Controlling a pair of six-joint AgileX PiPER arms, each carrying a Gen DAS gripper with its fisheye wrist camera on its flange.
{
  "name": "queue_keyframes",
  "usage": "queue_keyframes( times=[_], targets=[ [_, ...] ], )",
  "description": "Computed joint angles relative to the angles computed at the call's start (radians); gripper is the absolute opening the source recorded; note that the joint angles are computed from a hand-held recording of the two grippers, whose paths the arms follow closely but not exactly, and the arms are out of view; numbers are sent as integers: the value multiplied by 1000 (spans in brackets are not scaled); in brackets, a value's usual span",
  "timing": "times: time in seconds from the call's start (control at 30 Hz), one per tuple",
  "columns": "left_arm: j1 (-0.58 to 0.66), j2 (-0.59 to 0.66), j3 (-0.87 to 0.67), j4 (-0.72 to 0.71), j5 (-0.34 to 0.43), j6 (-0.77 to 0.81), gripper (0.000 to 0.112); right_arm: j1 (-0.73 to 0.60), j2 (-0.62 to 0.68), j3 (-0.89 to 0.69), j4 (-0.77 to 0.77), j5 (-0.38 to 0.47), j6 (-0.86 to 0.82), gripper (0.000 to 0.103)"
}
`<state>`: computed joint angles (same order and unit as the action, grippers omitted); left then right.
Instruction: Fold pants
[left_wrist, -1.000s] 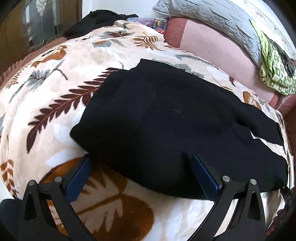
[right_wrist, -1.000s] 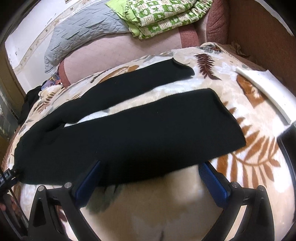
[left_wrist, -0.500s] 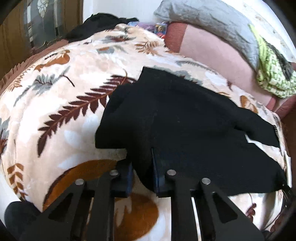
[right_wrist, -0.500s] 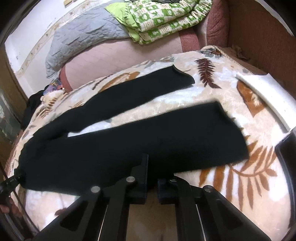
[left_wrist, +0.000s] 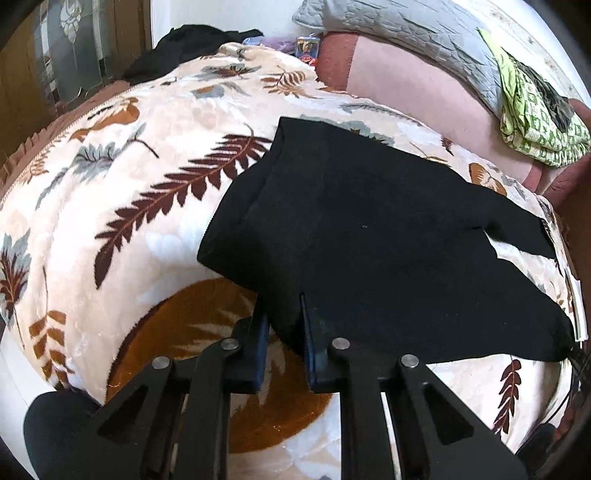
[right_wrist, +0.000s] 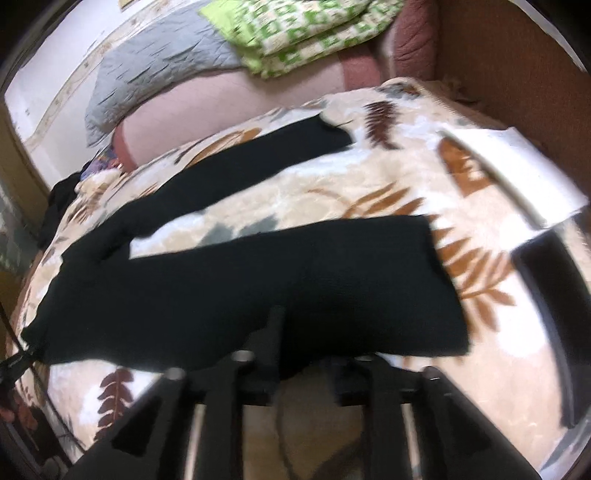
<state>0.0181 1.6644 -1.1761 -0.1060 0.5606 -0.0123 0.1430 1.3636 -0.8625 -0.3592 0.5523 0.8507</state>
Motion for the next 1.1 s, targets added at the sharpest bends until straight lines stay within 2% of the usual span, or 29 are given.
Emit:
queue_keyframes(
  times=[0.07,0.13,0.2,0.27,0.3,0.37,0.4,0.5,0.6,0.67,0.7,0.8,0.9,0.97,1.1],
  targets=[
    [0,-11,2,5,3,3,15,-38,-21,6,29,1,-27,35],
    [-4,-20,8,26,1,-10,17,-76,-26,5,43,10,-43,45],
    [-8,-21,16,40,-3,-20,17,-113,-16,0,55,11,-64,46],
    [-11,-14,12,55,5,-36,17,-124,-2,-13,13,32,-36,18],
    [-11,-11,9,51,8,-34,17,-118,6,-29,-34,71,-4,5],
    [-6,-17,14,45,9,-23,19,-125,9,-35,-29,82,-13,5],
    [-6,-19,14,55,10,-30,23,-115,27,-47,-53,118,11,8],
    [6,-43,24,73,19,-40,34,-85,23,-39,-155,194,130,31],
    [24,-79,36,88,19,-33,47,-80,-28,-32,-197,224,160,31],
    [35,-99,35,77,16,-11,51,-82,-61,-41,-185,215,133,31],
    [36,-111,33,77,13,-5,57,-85,-79,-49,-165,195,101,33],
    [34,-116,15,31,13,47,72,-110,-95,-74,5,92,-83,56],
    [7,-104,3,20,7,65,73,-84,-47,-113,135,41,-217,58],
    [-19,-77,-21,18,20,61,73,-41,-7,-139,129,38,-214,58],
    [-47,-8,-100,-71,48,172,73,17,109,-236,156,38,-300,58]
  ],
)
